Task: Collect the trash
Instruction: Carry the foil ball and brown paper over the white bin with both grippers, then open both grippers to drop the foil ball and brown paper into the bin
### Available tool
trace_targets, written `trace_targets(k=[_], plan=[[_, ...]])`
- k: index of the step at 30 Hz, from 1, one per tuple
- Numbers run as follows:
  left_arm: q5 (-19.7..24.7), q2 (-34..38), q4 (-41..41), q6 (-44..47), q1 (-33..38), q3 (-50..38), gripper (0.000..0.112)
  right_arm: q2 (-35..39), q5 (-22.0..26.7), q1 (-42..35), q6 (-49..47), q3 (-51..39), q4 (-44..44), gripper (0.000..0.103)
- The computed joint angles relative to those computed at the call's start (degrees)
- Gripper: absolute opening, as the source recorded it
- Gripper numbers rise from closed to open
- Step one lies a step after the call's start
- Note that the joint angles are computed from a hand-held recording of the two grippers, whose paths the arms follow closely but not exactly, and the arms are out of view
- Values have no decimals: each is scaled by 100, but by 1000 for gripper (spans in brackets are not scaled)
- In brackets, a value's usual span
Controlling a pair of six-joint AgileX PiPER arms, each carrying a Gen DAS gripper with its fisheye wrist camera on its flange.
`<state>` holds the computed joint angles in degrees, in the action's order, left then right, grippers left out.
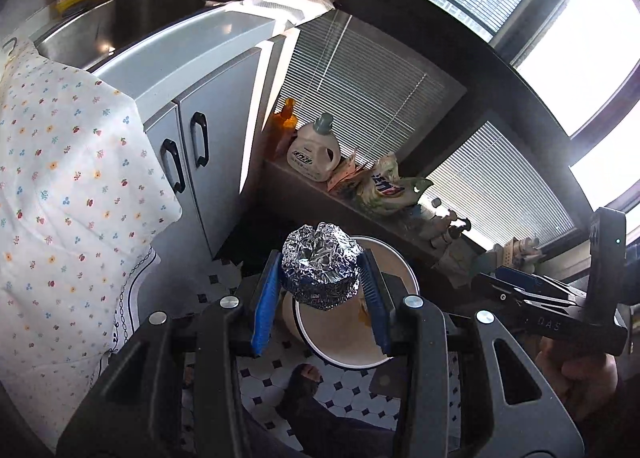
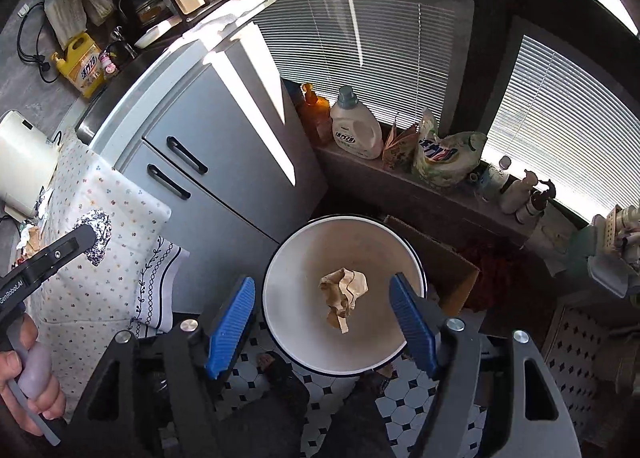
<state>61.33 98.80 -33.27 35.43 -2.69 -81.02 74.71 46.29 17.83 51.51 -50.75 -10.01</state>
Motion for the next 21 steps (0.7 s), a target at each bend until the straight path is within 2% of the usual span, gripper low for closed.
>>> trace_targets(k=[7,14,16,18,21], plan=[[-313,24,-46,-295,-690,375,41,-589,226,-515,-402,474,112,69],[-375,97,-250,-288,-1220,428,41,-1172,539,-806,-328,750,-107,72],[-332,116,-369,-234,-1279,398,46,-1279,605,-883,-329,794,-123,72],[-327,99,-458,-179,-1285,370,60,-1354,638,-903,-273,827,-165,73],[-323,60,-468,-164,-1194,309,67,-1328,633,-829,-146,781,-235,74]])
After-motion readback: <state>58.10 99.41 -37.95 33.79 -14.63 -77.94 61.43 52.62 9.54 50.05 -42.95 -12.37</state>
